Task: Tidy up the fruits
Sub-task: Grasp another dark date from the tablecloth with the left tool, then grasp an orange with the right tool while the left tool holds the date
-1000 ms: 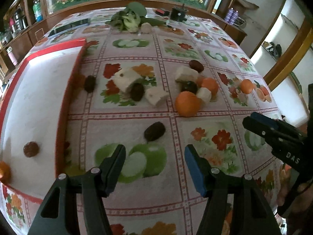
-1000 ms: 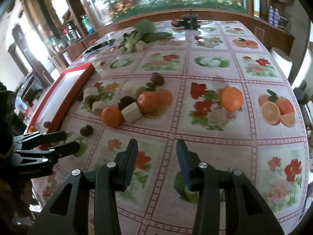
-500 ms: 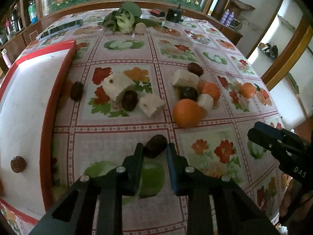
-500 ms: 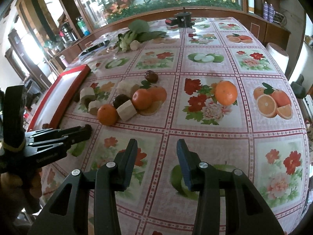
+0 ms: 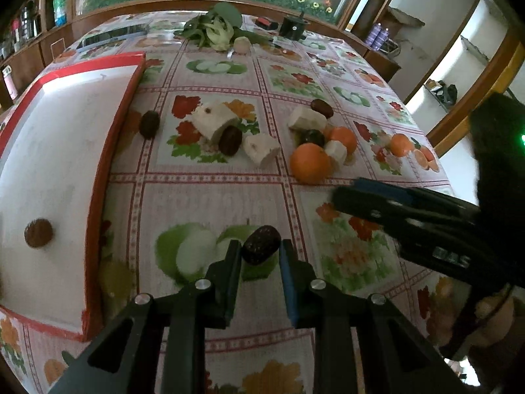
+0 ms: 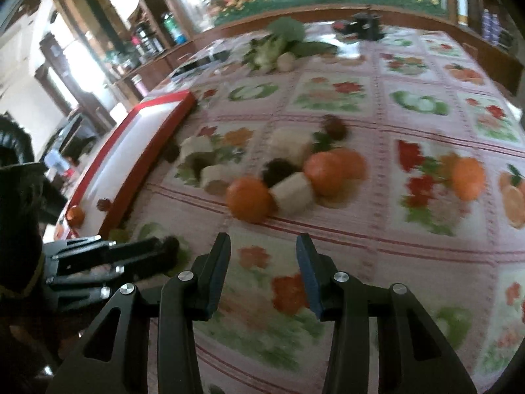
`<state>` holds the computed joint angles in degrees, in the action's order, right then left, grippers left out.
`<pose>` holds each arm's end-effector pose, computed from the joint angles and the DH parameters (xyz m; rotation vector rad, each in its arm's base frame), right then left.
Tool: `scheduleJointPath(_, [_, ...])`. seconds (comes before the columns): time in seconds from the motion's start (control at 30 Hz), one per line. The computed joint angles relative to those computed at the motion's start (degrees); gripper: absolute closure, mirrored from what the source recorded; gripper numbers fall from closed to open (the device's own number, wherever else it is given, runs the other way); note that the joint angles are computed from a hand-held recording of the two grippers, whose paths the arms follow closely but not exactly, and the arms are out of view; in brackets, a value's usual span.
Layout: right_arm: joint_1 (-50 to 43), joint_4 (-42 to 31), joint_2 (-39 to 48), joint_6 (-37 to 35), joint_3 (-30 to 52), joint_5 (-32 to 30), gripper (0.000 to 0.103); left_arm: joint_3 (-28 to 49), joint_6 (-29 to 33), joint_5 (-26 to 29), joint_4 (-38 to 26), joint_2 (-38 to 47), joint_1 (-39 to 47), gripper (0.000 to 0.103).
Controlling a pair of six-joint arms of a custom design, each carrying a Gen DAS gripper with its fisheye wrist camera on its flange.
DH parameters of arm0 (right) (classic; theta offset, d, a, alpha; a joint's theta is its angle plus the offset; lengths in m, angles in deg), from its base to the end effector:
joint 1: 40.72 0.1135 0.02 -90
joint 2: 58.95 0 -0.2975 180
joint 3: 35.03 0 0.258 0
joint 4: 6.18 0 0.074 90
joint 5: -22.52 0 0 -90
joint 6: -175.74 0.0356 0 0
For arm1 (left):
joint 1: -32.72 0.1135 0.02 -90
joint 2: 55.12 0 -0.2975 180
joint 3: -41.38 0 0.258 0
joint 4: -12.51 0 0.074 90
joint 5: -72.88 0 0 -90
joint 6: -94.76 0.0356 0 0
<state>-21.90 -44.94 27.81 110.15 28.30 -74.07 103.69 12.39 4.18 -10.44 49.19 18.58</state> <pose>0.2741 0.0977 0.2112 0.0934 2.7040 0.3915 0.3175 -0.0933 0.1320 0.6156 2.6089 -0.5366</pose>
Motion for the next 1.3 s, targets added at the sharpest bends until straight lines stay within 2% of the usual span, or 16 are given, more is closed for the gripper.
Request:
scheduleJointPath(0.13, [1.4, 1.3, 4.6, 0.4, 2.4, -0.1, 0.062, -0.9, 0.8, 1.2, -0.6, -0.8, 1.1, 0.077])
scheduleJointPath(0.43, [3.0, 0.9, 10.3, -1.8, 7.1, 6.0, 0.06, -0.9, 1.9, 3.9, -2.2, -0.6, 3.6, 0.077])
scheduleJointPath(0.57, [3.9, 0.5, 11.2, -2.9, 8.0, 8.8, 0.067, -0.9, 2.4, 4.5, -2.7, -0.4, 4.3, 0.077])
scheduleJointPath(0.77, [3.7, 0.0, 6.9, -1.5, 5.1, 8.4, 0.067, -0.8, 3.3, 5.7, -3.3, -0.4, 4.8, 0.077])
scheduleJointPath(1.1, [4.1, -4.0, -4.3, 1.0, -1.4, 11.2, 0.067, 0.0, 4.0, 7.0, -4.5, 0.4, 3.0, 0.077])
scheduleJointPath(1.3, [4.7, -5.4, -6.2, 3.2, -2.8, 11.7, 0.067, 0.5, 4.7, 7.9, -5.2, -0.2, 2.0, 0.077])
